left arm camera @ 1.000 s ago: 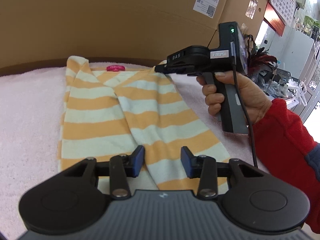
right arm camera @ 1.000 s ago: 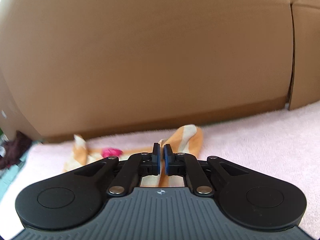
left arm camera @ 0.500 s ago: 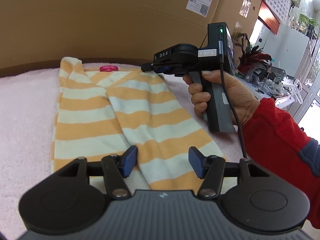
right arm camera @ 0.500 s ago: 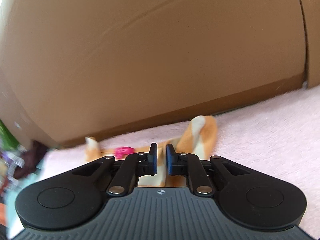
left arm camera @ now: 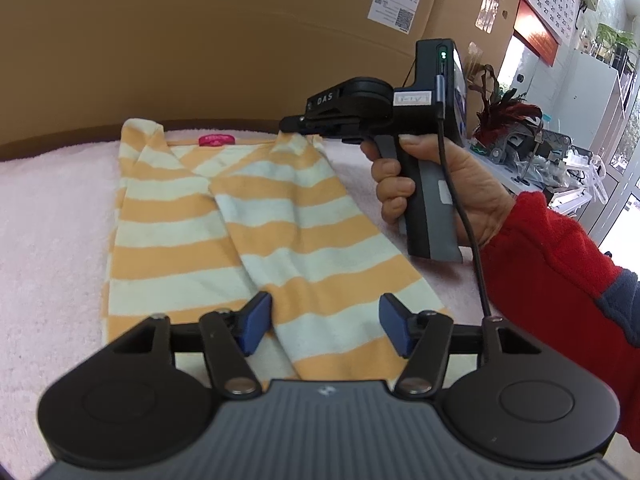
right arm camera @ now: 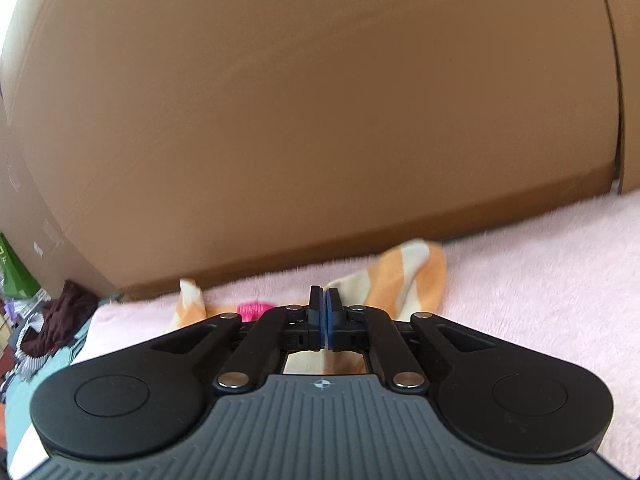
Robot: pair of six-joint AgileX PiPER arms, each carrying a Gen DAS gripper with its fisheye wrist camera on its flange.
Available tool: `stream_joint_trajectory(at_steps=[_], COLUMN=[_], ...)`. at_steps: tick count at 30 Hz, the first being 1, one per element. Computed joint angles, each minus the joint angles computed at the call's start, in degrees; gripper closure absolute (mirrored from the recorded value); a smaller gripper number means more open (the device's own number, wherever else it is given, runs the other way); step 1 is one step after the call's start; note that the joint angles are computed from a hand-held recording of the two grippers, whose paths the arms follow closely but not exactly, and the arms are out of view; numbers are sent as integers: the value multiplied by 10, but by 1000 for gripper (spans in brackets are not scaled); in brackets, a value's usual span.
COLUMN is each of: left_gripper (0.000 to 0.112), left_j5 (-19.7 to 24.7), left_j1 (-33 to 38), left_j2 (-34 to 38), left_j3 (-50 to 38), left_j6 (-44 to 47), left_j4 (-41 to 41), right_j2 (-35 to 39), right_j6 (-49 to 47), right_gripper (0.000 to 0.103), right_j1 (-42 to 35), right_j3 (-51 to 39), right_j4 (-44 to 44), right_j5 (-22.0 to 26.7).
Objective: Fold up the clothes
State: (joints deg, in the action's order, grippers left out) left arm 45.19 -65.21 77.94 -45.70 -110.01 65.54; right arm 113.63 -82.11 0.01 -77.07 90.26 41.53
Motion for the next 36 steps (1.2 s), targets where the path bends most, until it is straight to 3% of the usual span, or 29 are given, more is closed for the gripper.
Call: stream_joint_trajectory(at_steps=[5,8,11,13,15,16,17,20,22,26,29,31,34,36], left_gripper=[52,52,53,53,52,52,52,44,43,43,43,43,43,43], left_j5=[10,12,10,3,10,17,24,63,93,140,186,198,197,200], left_j1=[-8,-12,-13,-13,-18,-22,-28,-65,-93,-154,-211,-234,-258,-282], left_j2=[6,5,-1,-7,-7,-8,-12,-34,-45,-65,-59,-54,-51,-51], left_j3=[-3,-1,7,12,10,8,8,19,26,40,40,42,46,47], left_j6=[10,17,9,4,10,12,13,7,6,-22,-35,-40,-48,-45], left_j4=[-1,-2,1,3,-4,-9,-12,-13,-19,-13,0,3,0,-7], right_j2=[2,2,-9,-21,-21,-20,-19,-29,-64,-146,-225,-292,-354,-399], right_j6=[63,91,80,64,94,112,117,58,70,171,96,34,-1,17], right_gripper=[101,96,86,86,86,95,96,90,87,84,83,82,78,78], right_j1=[2,-1,-21,-23,-12,-6,-9,-18,-27,-32,-98,-118,-66,-109], right_j3=[-12,-21,-20,0,-7,-9,-13,17,41,91,174,246,345,382], right_j4=[-63,-97,-89,-75,-125,-152,-157,-73,-74,-227,-204,-194,-172,-205], right_j5=[-41,-40,-10,14,-18,-36,-32,-19,-11,0,87,95,70,119])
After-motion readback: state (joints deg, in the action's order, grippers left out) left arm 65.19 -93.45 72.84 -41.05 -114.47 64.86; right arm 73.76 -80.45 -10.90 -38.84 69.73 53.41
